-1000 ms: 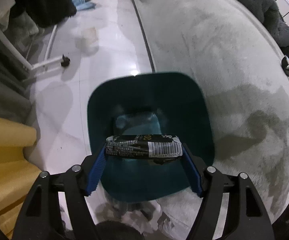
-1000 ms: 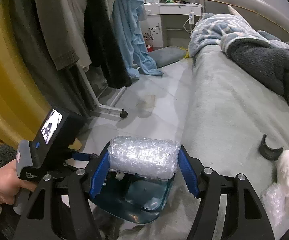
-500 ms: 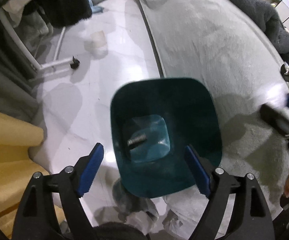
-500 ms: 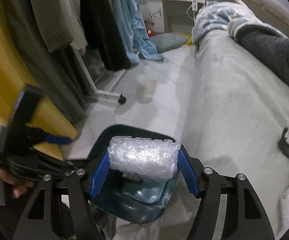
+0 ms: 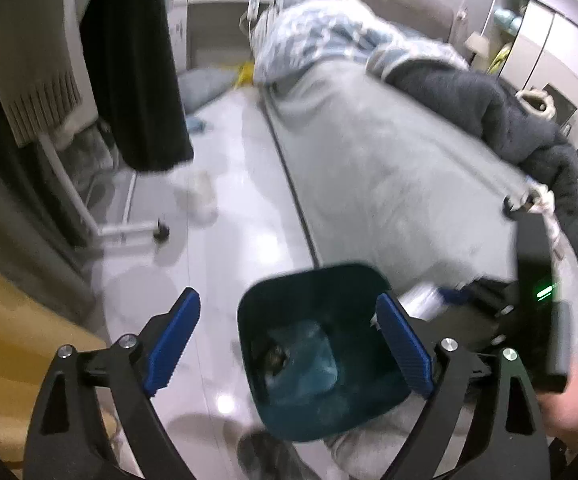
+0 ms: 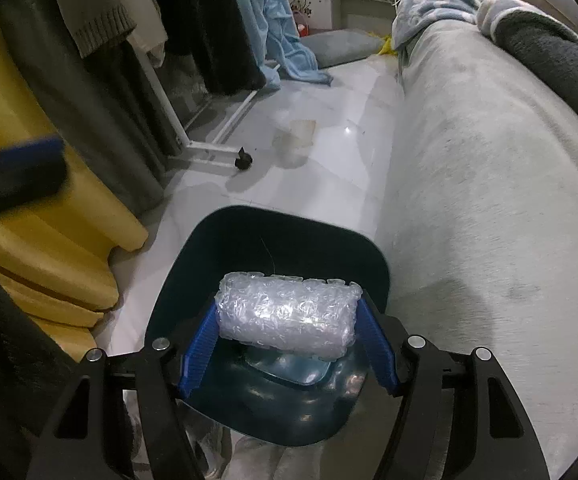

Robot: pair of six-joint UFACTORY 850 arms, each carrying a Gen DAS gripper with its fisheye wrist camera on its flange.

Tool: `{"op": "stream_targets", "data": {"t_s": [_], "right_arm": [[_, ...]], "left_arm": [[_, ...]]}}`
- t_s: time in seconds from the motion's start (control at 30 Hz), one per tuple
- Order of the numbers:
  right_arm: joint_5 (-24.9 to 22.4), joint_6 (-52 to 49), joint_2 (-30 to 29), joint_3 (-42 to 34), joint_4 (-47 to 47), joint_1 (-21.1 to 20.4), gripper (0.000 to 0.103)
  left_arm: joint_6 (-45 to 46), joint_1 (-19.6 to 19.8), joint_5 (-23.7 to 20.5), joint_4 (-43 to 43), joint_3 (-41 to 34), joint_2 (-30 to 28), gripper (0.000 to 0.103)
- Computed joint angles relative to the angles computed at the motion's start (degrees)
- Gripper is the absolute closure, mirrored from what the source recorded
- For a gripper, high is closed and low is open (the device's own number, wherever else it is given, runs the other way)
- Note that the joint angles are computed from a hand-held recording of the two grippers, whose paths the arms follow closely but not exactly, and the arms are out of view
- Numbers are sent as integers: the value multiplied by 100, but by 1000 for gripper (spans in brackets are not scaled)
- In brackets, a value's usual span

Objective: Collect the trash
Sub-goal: 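Open the left gripper to drop the wrapper while the right gripper drops the bubble wrap, then grasp the second bubble-wrap roll with the left gripper while the right gripper returns to the bed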

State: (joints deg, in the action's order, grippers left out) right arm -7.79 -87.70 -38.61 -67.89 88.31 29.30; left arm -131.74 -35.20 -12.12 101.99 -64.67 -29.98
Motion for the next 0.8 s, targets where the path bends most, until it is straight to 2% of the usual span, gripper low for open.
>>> {"op": "stream_targets", "data": {"t_s": [0.17, 0.33, 0.47, 0.57, 0.67, 0.8], "right_arm": [[48, 953, -160, -145, -961, 73, 34], [24, 1420, -201, -196, -1414, 102, 19], [43, 908, -131, -166, -875, 116, 9], [108, -194, -11, -70, 237, 107, 4], [133, -1134, 105, 11, 1219, 72, 3], [112, -2381, 317, 167, 2530, 14, 3]], "left_arm": [[-1789, -77, -355, 1850, 162, 202, 9], [-3162, -136, -744, 3183, 343, 405, 6], [-3832, -198, -1228, 3832, 478, 604, 5], [-3650, -294, -1590, 3859, 558, 741, 4], [-3228, -439, -1982, 3809, 584, 860, 3], [-3370, -491, -2082, 4032, 564, 964, 3]]}}
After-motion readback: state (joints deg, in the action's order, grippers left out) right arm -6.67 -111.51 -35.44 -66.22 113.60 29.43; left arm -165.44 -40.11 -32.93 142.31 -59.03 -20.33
